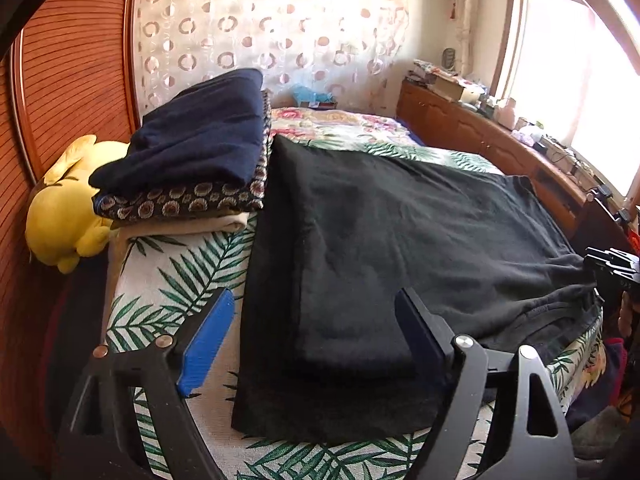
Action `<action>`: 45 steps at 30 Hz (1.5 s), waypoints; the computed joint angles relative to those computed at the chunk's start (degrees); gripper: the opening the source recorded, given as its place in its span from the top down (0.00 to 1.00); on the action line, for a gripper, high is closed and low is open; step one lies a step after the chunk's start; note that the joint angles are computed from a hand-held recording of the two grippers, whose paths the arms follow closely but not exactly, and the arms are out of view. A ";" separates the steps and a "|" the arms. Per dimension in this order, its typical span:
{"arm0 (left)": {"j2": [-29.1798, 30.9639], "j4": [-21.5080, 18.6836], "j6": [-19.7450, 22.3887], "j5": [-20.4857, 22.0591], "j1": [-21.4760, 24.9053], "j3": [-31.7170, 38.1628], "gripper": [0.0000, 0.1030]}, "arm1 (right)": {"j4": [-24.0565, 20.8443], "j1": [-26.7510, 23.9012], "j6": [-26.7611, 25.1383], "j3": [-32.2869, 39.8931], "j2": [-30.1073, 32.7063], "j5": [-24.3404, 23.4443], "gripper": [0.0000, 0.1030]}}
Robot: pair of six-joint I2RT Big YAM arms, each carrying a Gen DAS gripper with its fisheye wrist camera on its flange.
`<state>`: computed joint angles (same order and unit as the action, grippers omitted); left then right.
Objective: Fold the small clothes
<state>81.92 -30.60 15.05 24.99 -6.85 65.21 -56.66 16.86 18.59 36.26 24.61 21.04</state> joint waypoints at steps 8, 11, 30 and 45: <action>0.47 0.23 -0.07 -2.59 -0.83 -0.44 0.19 | 5.43 0.77 0.61 -2.66 3.48 0.59 0.67; 1.20 0.08 -0.54 -4.23 -1.21 -0.29 0.19 | 6.14 0.56 1.14 -3.67 4.00 0.25 0.67; 3.28 -0.49 -1.38 -4.60 -0.68 -0.06 0.19 | 7.86 7.22 4.25 -5.98 2.82 8.55 0.54; 4.14 -0.83 -2.24 -0.92 0.37 -0.03 0.37 | 8.75 8.41 5.42 -7.45 0.84 10.83 0.49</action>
<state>86.06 -31.44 12.81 24.07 -6.49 65.17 -47.92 25.26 24.01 28.81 25.45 31.87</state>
